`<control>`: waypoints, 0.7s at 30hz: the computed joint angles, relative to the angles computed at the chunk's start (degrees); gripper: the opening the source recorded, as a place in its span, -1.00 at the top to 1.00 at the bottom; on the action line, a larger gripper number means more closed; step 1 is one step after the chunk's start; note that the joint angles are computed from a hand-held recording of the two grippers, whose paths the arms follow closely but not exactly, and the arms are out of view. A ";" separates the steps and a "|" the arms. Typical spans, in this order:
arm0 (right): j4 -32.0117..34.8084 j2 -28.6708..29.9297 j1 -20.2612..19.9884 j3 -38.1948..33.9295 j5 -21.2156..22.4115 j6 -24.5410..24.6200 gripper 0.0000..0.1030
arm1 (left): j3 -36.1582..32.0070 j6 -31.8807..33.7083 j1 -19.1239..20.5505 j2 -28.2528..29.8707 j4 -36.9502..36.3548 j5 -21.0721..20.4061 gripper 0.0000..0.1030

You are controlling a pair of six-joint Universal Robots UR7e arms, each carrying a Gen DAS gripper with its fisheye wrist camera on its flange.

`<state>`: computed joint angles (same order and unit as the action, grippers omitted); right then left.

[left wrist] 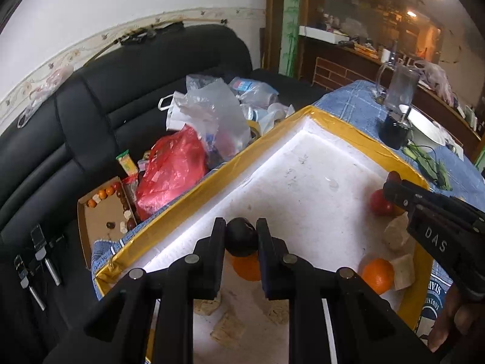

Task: Organize fruits
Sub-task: 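Lower both dates into the tray and open both tools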

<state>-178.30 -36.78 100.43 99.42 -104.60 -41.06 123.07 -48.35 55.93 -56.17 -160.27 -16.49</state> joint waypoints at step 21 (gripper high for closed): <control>-1.89 0.54 0.94 -1.59 -3.74 -1.13 -0.18 | 3.38 -6.63 -4.85 -2.13 5.46 2.17 -0.76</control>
<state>-180.19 -36.24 101.37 97.83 -108.34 -42.19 126.45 -54.97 51.08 -58.30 -154.82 -14.31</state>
